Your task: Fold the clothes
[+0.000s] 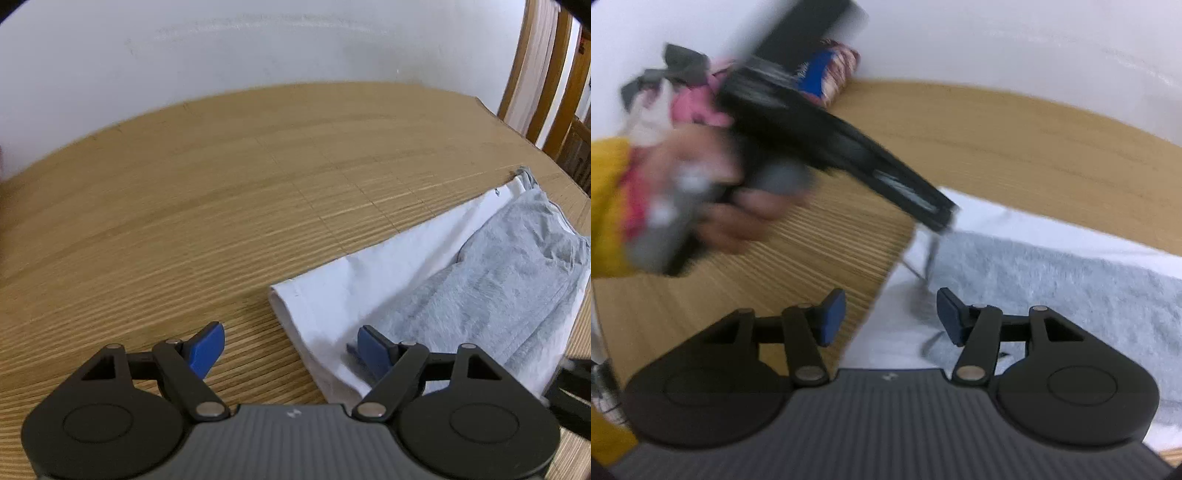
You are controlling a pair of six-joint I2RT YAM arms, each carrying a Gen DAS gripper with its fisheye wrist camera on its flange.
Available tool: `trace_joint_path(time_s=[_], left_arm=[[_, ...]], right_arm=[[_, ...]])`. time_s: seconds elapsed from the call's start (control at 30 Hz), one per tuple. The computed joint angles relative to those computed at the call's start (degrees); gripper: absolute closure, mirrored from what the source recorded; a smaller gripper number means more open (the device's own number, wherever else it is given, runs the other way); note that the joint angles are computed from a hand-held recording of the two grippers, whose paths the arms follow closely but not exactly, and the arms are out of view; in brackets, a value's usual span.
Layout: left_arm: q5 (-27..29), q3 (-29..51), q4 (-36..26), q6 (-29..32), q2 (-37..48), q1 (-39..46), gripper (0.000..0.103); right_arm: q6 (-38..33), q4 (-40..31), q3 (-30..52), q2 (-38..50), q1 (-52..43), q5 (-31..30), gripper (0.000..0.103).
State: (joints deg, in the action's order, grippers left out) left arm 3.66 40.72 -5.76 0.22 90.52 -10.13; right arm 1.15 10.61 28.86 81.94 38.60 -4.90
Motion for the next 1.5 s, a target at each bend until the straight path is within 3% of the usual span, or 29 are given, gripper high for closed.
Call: trace_joint_path(time_s=[0.07, 0.2, 0.33, 0.37, 0.4, 0.43, 0.47, 0.5, 0.63, 0.83, 0.97, 1.07, 1.2, 1.27, 1.4, 1.5], left_arm=[[1.5, 1.6, -0.8, 0.3, 2.5, 0.1, 0.022], [0.5, 2.1, 0.9, -1.8, 5.5, -1.4, 0.021], [-1.2, 2.9, 1.4, -2.9, 6.9, -3.2, 0.021], [-2.2, 3.0, 1.7, -2.5, 7.1, -4.0, 0.026], [-2.1, 2.9, 2.2, -1.8, 7.0, -4.6, 0.043], [-0.8, 3.1, 1.7, -1.6, 6.8, -4.9, 0.054], [0.8, 3.6, 0.8, -1.6, 6.6, -5.1, 0.073], [1.7, 3.9, 0.3, -1.9, 6.5, -5.1, 0.087], [4.0, 3.0, 0.0, -4.0, 5.4, -3.6, 0.09], [3.6, -1.5, -5.2, -5.4, -4.3, 0.4, 0.09], [2.0, -1.5, -11.7, -6.1, -11.8, 1.2, 0.09], [-0.4, 2.7, -16.5, -8.2, -13.9, -2.7, 0.09], [-3.3, 13.4, -20.0, -13.9, -10.0, -11.1, 0.091], [-5.8, 20.9, -21.3, -15.8, -5.1, -15.7, 0.091], [-10.6, 39.2, -24.0, -17.5, 9.0, -23.8, 0.095], [-11.5, 56.4, -27.3, -17.8, 22.5, -28.2, 0.095]], right_arm=[[0.3, -0.9, -2.2, -2.6, 3.4, 5.9, 0.034], [0.9, -0.9, -3.9, -0.7, 9.2, 13.0, 0.034], [3.6, 2.4, -2.9, 4.0, 12.8, 15.4, 0.035], [4.3, 3.0, -2.5, 5.2, 13.3, 16.0, 0.037], [5.1, 3.2, -2.2, 5.8, 13.5, 16.1, 0.043], [6.0, 2.7, -2.0, 5.7, 13.4, 15.4, 0.052], [6.8, 2.3, -1.8, 5.5, 13.2, 14.7, 0.076], [7.6, 1.9, -1.7, 5.3, 13.1, 14.4, 0.081], [11.1, 0.3, -1.9, 3.7, 12.6, 14.1, 0.091], [17.7, -1.6, -3.4, -5.8, 7.7, -0.8, 0.091], [22.1, 3.6, -5.0, -6.6, 2.5, -12.6, 0.092], [23.9, 6.0, -8.4, -11.0, -2.5, -17.9, 0.092], [26.0, 3.0, -14.2, -25.7, -9.3, -22.7, 0.092], [25.1, -0.5, -14.6, -31.4, -18.1, -28.7, 0.092], [21.2, -6.0, -13.1, -35.2, -39.3, -42.6, 0.092], [14.1, -9.8, -10.7, -30.3, -57.2, -52.9, 0.092]])
